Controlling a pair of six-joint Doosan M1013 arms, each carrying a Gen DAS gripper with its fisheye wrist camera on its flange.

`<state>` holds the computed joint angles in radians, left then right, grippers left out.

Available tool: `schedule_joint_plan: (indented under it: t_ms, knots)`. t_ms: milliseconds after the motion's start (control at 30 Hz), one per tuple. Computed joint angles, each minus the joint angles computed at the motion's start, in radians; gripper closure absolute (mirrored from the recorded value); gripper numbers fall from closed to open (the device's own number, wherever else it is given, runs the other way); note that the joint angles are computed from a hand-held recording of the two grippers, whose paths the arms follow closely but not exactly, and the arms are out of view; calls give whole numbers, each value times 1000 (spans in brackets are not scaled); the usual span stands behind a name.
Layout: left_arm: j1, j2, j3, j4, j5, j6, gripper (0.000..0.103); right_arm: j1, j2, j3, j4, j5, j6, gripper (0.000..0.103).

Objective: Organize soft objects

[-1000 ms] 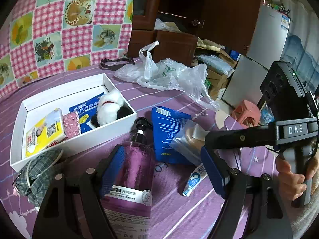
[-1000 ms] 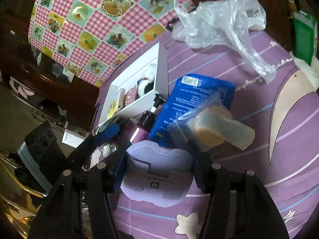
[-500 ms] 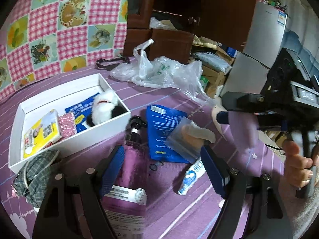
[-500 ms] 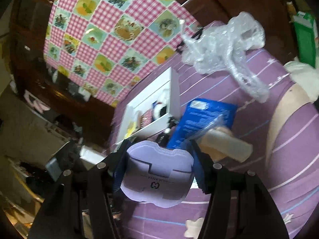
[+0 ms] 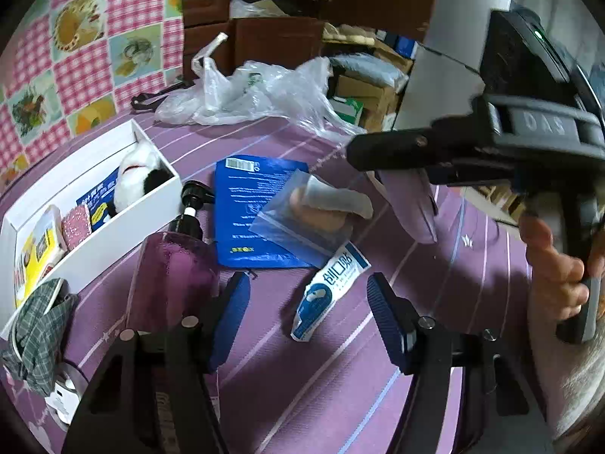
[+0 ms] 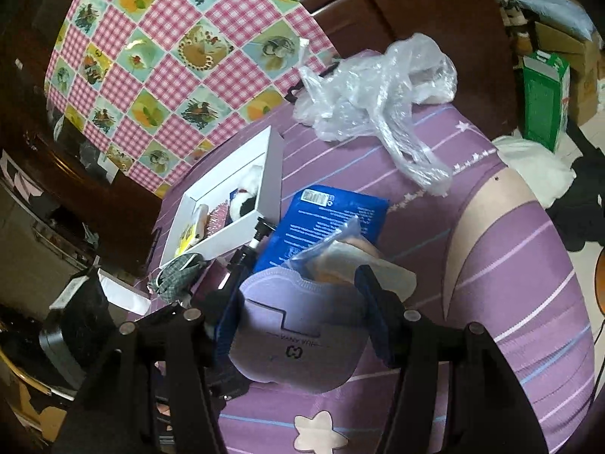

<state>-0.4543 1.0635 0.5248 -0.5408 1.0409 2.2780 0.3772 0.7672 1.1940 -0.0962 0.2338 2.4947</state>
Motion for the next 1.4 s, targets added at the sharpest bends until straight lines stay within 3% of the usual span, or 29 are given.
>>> schedule_joint_plan:
  t_ms: [67, 133, 167, 400, 533, 633, 700, 800, 933, 1033, 1100, 1200, 1267, 1300, 1400]
  knots:
    - [-2, -3, 3, 9, 8, -4, 44, -2, 1, 1, 22, 0, -17, 43]
    - [-3, 2, -10, 12, 39, -9, 58, -1, 2, -1, 28, 1, -26, 43]
    - [-5, 2, -10, 14, 47, -5, 59, -1, 2, -2, 24, 2, -26, 43]
    - [-26, -29, 53, 79, -13, 31, 59, 2, -1, 1, 1, -3, -6, 43]
    - [-45, -46, 92, 230, -114, -56, 59, 1, 3, -5, 28, 5, -30, 43]
    - [-40, -38, 72, 215, -85, -59, 59, 1, 5, -10, 51, 9, -57, 43]
    - [-36, -26, 45, 168, -24, -35, 59, 1, 5, -10, 64, 9, -73, 43]
    - [-47, -50, 92, 185, -65, 3, 59, 1, 5, -11, 67, 10, -76, 43]
    - [-53, -43, 83, 209, -58, -20, 59, 1, 5, -10, 61, 3, -66, 43]
    - [-73, -43, 93, 376, -128, -134, 55, 0, 5, -10, 75, 2, -80, 43]
    - [-69, -33, 74, 370, -110, -151, 54, -1, 8, -15, 103, 7, -106, 43]
    - [-56, -2, 12, 280, -18, -121, 54, -2, 9, -15, 143, 12, -143, 43]
    - [-53, 6, -2, 260, -6, -118, 58, -3, 10, -17, 152, 14, -151, 43]
    - [-49, 20, -30, 236, 30, -117, 65, -3, 10, -17, 152, 14, -151, 43]
    - [-48, 26, -44, 242, 37, -133, 83, -2, 11, -17, 148, 13, -147, 43]
